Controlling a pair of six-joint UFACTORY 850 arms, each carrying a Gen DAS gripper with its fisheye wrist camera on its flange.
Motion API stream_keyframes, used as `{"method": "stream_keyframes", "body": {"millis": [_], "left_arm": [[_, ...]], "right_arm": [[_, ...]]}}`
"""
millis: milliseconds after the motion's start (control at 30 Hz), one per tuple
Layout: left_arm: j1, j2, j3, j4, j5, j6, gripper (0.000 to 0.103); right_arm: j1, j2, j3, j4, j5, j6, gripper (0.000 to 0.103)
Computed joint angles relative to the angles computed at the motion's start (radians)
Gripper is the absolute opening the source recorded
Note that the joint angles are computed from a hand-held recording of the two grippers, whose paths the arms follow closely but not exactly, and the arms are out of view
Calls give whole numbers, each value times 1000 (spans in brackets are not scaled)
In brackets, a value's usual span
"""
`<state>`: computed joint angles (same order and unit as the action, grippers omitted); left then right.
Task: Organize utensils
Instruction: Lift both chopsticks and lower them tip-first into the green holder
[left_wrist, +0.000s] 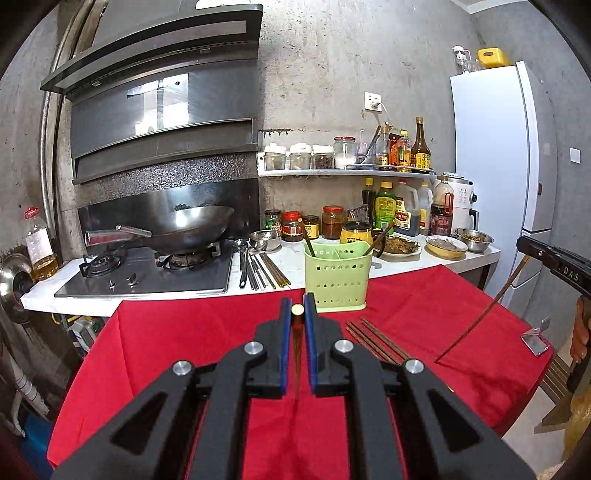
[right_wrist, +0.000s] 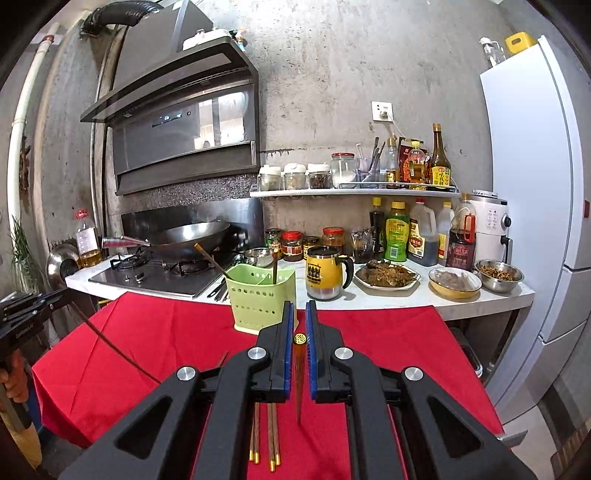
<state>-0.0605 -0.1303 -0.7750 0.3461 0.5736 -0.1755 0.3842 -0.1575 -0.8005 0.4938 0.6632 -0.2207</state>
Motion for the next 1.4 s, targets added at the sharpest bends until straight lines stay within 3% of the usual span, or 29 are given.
{"method": "stream_keyframes", "body": {"millis": [167,467,633,800,967,1167,1300,1400], "left_arm": [[-14,-35,-44,-15,-10,12,7],[-16,-139,-118,32,-126,-46,7],[-4,-133,-116,44,-90,-69,7],[-22,-134,-164,23,-58,-38,7],[-49,-180,-282,54,-57,-69,7],[-66,-264,-473,121,-48,-169,7],[-84,-361,-616,141,-84,-189,7],[-101,-444,-720,146,-140,-180,7]], "right_arm": [[-27,-52,-66,5,-35,-5,8],[-26,-116,-102,29,-54,-27,8],[-3,-126,-111,55,-9,-76,7],[0,-149,-184,19,-26,-101,7],[-3,-217,-331,-84,-54,-66,7],[-10,-309,-506,-149,-11,-48,7],[-32,-385,-614,-160,6,-21,7],[-54,-439,-685,-181,-38,16,7]]}}
